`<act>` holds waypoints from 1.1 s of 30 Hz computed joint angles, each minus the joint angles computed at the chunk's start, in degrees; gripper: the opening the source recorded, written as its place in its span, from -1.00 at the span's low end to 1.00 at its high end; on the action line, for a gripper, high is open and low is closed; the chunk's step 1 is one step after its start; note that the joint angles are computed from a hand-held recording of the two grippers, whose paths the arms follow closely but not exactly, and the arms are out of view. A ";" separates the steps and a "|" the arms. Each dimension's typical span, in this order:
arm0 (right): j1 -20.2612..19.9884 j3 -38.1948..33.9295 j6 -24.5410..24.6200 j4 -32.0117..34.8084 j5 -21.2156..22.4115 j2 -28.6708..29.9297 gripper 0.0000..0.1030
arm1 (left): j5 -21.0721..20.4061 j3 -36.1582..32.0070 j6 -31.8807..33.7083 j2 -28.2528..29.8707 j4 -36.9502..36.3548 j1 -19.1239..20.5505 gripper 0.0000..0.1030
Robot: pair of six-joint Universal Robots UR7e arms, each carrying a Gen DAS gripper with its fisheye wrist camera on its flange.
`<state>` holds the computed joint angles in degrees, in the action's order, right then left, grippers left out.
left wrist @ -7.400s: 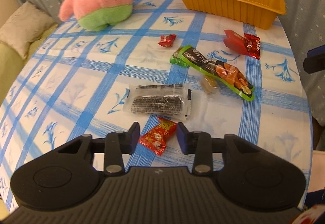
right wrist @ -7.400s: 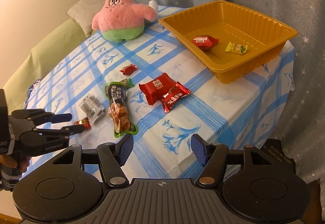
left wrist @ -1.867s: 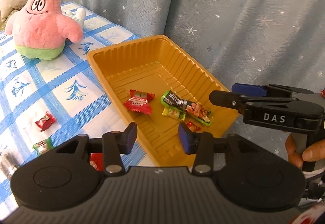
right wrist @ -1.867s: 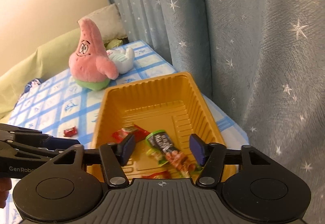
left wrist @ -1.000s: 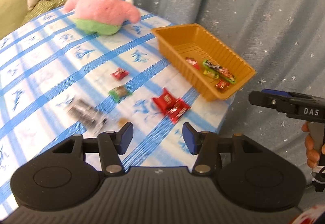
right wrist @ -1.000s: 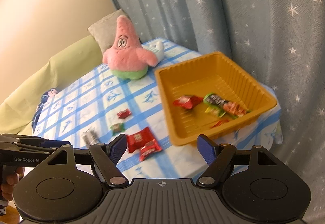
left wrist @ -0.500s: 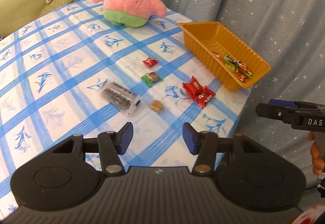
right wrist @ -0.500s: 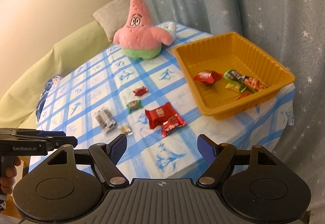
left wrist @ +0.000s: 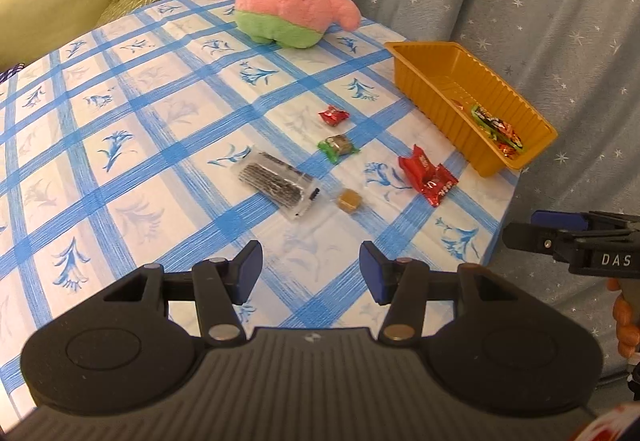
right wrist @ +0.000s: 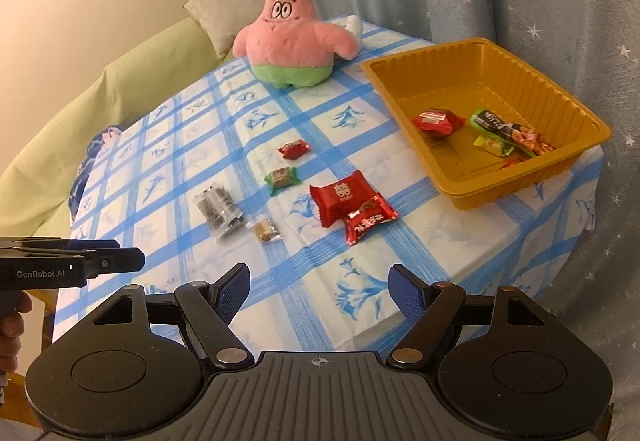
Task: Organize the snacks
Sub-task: 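Grasp the dark red printed candy packet with the right tool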
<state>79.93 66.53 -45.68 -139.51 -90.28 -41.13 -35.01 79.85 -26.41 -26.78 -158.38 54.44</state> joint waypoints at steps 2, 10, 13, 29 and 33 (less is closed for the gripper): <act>0.19 -0.06 -0.26 -0.09 -0.23 0.27 0.48 | 0.06 0.32 -0.08 -0.24 -0.16 0.10 -0.04; 0.65 -1.21 1.14 -3.06 -1.81 2.73 0.47 | 0.95 0.83 -0.52 -0.55 -0.71 0.69 -0.04; 0.73 -2.16 2.97 -5.19 -2.85 4.11 0.45 | 1.44 0.74 -1.29 -0.60 0.13 1.06 -0.04; 1.22 -11.20 10.21 -6.55 -6.12 12.24 -0.14 | 0.94 -2.53 -0.82 0.95 0.66 3.42 -0.04; 1.35 -13.45 11.74 -7.12 -7.08 14.19 -0.15 | 0.62 -3.39 -0.71 1.29 1.17 3.88 -0.04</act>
<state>81.28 53.07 -33.94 -146.63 -97.36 -26.94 -34.39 76.47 -27.13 -25.50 -157.21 58.33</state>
